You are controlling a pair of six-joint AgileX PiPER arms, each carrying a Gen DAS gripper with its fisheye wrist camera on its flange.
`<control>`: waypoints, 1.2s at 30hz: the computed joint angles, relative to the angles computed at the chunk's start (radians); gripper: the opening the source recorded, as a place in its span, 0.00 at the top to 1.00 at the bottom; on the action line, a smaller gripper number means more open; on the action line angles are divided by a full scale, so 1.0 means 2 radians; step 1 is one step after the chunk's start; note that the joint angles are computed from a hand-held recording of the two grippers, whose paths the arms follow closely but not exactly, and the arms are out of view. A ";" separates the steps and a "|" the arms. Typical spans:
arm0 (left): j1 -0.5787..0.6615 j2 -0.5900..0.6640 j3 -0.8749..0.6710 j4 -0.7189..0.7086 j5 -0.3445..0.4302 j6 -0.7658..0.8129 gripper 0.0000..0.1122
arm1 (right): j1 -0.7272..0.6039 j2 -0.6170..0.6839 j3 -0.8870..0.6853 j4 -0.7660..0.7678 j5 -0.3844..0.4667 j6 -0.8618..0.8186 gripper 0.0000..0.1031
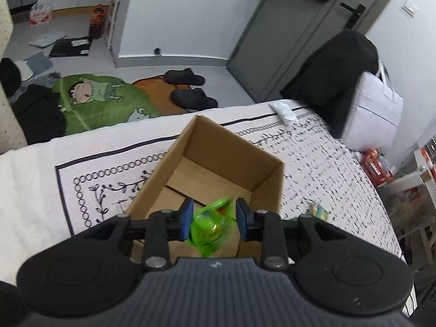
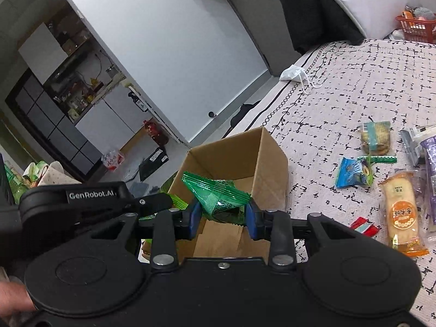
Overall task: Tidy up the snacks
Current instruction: 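Carry both green packs over the cardboard box and open both tools, then lift both tools out of the box back toward the snacks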
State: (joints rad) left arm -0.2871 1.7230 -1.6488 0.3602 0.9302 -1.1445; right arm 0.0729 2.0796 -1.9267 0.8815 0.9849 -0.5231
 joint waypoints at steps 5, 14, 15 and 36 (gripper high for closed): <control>0.002 -0.008 0.003 0.006 0.010 -0.011 0.50 | 0.001 0.008 -0.015 -0.008 0.021 0.008 0.63; -0.010 -0.016 -0.015 0.006 0.046 -0.009 0.33 | -0.010 -0.005 -0.022 -0.013 0.037 0.024 0.52; -0.013 -0.016 -0.018 0.009 0.053 -0.008 0.32 | -0.011 -0.007 -0.026 -0.022 0.038 0.032 0.51; -0.086 0.025 -0.103 0.038 0.104 0.016 0.08 | -0.087 0.001 -0.112 -0.121 0.099 0.136 0.18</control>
